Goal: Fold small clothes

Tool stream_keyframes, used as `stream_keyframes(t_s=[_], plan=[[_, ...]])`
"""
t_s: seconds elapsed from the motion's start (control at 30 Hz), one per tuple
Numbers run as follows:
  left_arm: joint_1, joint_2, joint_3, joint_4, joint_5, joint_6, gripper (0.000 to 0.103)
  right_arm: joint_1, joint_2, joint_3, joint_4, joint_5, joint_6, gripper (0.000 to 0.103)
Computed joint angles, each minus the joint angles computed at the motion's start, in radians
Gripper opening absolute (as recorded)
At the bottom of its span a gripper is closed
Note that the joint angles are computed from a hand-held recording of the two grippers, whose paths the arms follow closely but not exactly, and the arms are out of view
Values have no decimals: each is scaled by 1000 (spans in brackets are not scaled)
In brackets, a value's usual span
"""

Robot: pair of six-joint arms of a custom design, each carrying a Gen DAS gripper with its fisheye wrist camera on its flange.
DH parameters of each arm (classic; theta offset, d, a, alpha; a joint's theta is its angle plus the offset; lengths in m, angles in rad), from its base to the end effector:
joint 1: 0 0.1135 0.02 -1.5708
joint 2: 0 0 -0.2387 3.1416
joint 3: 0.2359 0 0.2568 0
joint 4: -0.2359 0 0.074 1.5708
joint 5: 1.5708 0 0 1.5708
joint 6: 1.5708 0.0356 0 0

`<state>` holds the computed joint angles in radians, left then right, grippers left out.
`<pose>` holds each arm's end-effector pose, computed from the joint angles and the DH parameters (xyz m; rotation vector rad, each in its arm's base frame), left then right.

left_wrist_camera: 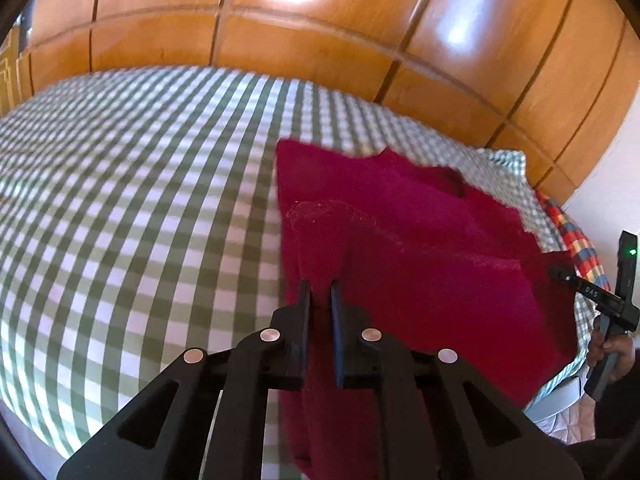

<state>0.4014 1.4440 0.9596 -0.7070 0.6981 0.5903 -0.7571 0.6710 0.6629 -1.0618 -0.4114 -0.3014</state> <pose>0.2632 0.0869 0.1931 0.3984 2.4039 -0.5561 0.1075 -0.0820 0.2264 0.4357 2.4713 0.1277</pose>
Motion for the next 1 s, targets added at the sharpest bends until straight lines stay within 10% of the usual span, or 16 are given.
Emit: stream_keyframes(t_s=[0.33, 0.6, 0.9, 1.0], plan=[[61, -60, 140, -132, 204, 41, 8, -81, 86, 186, -33, -160, -29, 7], [-131, 130, 329, 121, 28, -257, 8, 69, 397, 302, 275, -52, 164, 7], [-294, 494, 605, 119, -203, -325, 8, 219, 811, 355, 480, 122, 258, 8], [-266, 519, 607, 94, -170, -330, 8, 193, 790, 317, 495, 65, 251, 35]])
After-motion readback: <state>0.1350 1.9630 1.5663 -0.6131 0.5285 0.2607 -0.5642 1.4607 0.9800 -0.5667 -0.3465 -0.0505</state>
